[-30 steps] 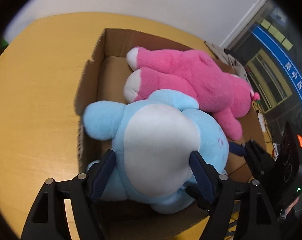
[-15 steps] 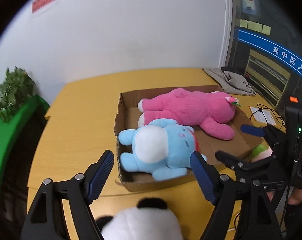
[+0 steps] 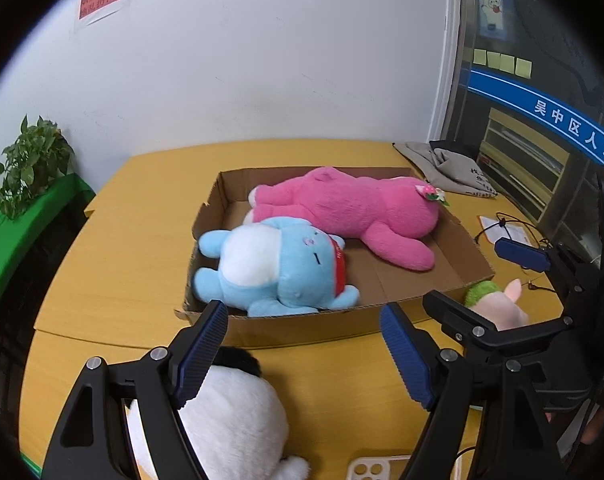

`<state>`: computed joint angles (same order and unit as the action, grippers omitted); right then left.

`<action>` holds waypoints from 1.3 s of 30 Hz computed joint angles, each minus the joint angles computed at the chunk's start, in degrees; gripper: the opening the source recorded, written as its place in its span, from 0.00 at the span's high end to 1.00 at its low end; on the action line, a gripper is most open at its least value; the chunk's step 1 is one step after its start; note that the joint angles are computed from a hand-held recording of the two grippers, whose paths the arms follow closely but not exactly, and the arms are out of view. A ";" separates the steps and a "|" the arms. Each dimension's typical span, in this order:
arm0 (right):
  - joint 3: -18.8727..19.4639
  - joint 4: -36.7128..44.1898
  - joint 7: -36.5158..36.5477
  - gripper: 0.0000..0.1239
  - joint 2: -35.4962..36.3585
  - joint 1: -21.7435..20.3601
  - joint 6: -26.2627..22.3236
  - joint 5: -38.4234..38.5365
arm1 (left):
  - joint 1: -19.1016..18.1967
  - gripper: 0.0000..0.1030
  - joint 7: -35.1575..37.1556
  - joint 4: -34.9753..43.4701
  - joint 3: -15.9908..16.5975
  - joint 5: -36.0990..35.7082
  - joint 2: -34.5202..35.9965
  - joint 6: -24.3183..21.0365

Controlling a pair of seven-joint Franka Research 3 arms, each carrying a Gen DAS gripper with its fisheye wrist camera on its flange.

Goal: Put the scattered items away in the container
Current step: 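Raise both grippers from the box and move toward the white panda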

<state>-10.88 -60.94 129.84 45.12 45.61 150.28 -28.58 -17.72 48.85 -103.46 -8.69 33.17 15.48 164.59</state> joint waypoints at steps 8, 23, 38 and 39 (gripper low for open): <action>-1.03 -5.19 3.24 0.17 -3.25 0.72 1.60 -2.24 | -0.98 0.24 -2.28 0.64 0.31 2.11 0.03 -0.14; -0.46 -7.85 6.44 0.17 -5.10 0.02 0.21 -5.21 | -1.00 0.24 -0.92 1.39 -0.34 0.06 1.10 0.27; 0.04 -9.31 7.56 0.17 -5.71 -1.03 0.51 -5.66 | -1.44 0.24 1.17 3.21 -0.57 -2.14 2.78 -0.50; 0.08 -9.38 7.53 0.17 -5.72 -1.09 0.51 -5.61 | -1.61 0.24 1.11 3.41 -0.41 -1.99 2.89 -0.69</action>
<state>-10.80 -70.32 137.38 39.41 44.52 150.79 -34.19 -19.33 49.96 -100.05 -9.10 31.18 18.37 163.90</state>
